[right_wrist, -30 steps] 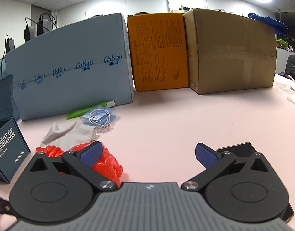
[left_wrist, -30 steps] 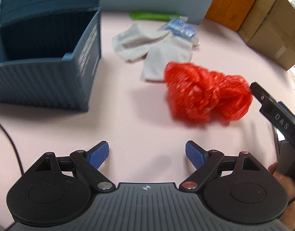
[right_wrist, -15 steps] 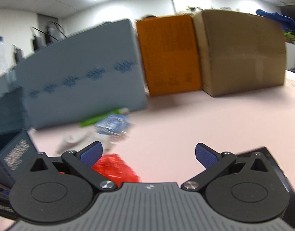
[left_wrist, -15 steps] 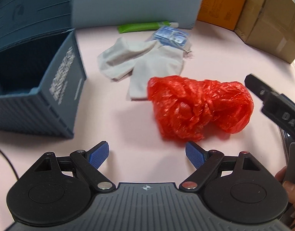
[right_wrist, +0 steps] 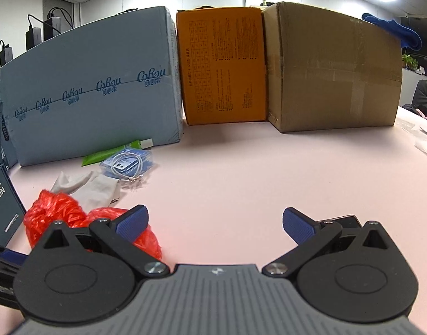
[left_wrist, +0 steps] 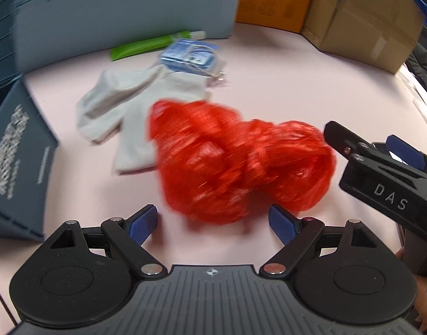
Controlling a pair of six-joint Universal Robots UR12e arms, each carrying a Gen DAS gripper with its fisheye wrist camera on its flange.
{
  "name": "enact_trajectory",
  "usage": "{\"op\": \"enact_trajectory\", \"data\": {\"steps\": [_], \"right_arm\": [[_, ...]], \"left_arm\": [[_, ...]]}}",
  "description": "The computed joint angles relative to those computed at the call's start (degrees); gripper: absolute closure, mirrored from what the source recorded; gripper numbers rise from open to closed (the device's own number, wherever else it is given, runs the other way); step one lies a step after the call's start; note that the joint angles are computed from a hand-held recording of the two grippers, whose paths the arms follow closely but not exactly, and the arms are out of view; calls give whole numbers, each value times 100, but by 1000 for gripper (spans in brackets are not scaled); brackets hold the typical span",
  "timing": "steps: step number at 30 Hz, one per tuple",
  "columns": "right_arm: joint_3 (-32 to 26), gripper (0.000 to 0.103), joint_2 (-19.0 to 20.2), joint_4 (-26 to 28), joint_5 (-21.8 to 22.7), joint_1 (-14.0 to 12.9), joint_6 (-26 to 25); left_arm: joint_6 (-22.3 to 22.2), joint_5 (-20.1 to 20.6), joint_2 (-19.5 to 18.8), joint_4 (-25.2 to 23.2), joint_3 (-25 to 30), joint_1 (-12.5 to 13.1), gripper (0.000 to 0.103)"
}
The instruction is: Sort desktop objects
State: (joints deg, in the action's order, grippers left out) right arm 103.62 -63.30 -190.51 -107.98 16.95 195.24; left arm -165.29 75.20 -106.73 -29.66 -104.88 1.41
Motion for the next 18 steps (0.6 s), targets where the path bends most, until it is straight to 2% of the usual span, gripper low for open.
{"op": "enact_trajectory", "data": {"steps": [4,7,18], "right_arm": [[-7,0,3,101,-93,-20,4],[-3,0,4,107,-127,-39,51],[42,0,-1,-163,-848,-13,6]], "left_arm": [[231,-232,-55,-45,55,-42,18],[378,-246,-91,-40,85,-92,18],[589,-593,-293,-367,405,-276,17]]}}
